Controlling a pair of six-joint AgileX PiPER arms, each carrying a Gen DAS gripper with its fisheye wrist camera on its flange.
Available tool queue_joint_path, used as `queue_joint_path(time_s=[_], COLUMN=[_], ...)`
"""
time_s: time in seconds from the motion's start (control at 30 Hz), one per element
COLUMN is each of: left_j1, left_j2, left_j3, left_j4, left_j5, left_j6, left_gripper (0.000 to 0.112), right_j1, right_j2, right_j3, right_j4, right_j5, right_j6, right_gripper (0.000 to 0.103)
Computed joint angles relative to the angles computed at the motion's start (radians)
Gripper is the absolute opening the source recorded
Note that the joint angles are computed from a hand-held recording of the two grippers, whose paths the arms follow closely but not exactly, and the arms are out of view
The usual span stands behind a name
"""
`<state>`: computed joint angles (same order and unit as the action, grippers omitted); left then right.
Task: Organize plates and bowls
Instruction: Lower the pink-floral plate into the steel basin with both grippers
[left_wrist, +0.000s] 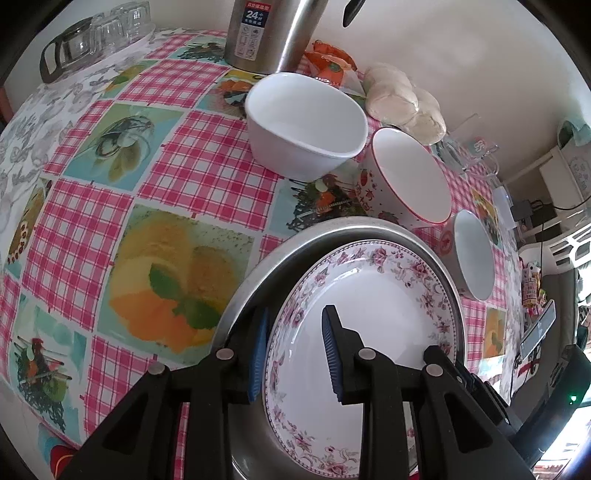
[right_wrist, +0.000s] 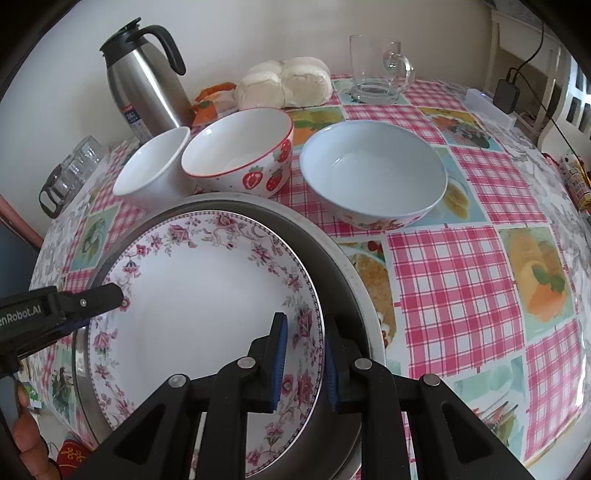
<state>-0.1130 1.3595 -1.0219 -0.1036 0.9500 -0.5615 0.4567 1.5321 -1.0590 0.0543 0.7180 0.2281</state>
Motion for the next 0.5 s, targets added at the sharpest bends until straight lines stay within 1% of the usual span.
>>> queue_joint_path(time_s=[0.2, 0.37, 0.5], left_j1=[-0.004, -0.035, -0.035], left_j2=[-0.020, -0.031, -0.022], left_j3=[-0.002, -0.018, -0.016], left_j4=[0.017, 0.072, 0.064], left_j5=[0.021, 0.040, 0.048], left_j6=[-0.025, -0.067, -0.062], left_gripper=[0.029, 0.029, 0.029], right_j1=[-0.001, 0.012, 0.017], right_j2=[0.000, -0.009, 0.002], right_j3=[-0.009, -0.012, -0.022], right_j4=[0.013, -0.001, -0.008], right_j5=[0.033, 0.039, 0.063], right_j6=[-0.010, -0.004, 0.002], right_gripper=[0.022, 0.022, 0.022])
